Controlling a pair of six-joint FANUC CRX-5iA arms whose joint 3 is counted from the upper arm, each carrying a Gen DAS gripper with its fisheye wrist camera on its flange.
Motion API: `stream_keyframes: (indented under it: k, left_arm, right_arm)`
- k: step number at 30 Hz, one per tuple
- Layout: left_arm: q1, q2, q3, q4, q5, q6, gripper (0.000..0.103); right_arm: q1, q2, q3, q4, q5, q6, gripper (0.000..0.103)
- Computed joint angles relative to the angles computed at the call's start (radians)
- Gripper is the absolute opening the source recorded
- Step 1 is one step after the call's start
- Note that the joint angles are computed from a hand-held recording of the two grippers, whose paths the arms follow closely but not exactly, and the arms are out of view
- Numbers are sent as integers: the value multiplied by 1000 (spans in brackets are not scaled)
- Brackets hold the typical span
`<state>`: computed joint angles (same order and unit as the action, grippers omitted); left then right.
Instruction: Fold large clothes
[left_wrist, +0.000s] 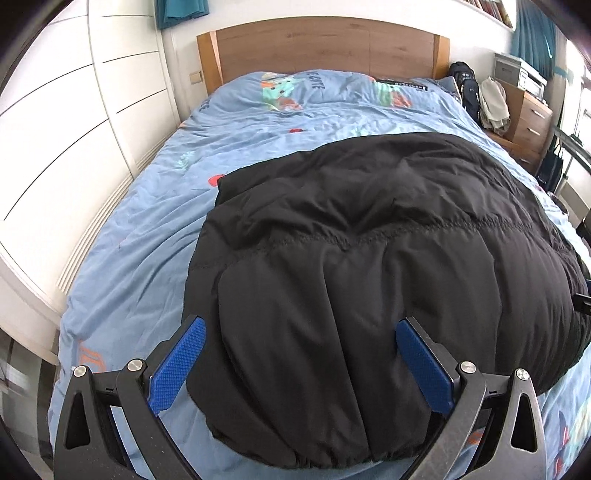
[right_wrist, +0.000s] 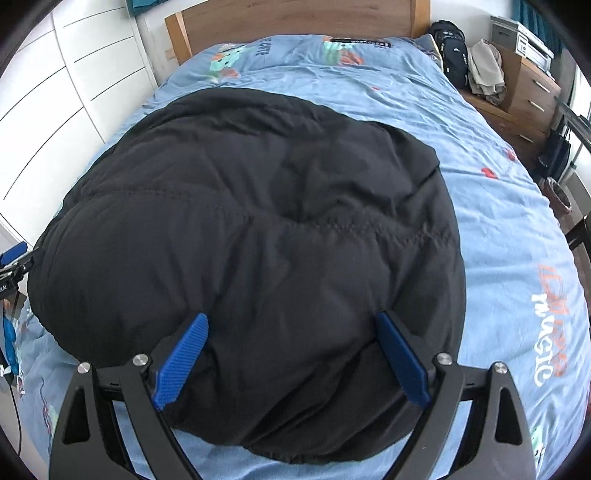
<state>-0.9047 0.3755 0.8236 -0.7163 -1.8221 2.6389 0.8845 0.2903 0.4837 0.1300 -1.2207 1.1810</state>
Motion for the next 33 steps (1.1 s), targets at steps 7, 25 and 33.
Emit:
stream_keyframes:
  k: [7, 25, 33]
  left_arm:
    - [-33, 17, 44, -40, -42, -15, 102]
    - [284, -464, -598, 338, 430, 196, 102]
    - [615, -651, -1037, 820, 923, -17, 102]
  right_arm:
    - [-15, -29, -16, 4, -29, 19, 93]
    - [-296, 20, 157, -298, -61, -4, 93]
    - [-410, 181, 324, -594, -151, 18, 93]
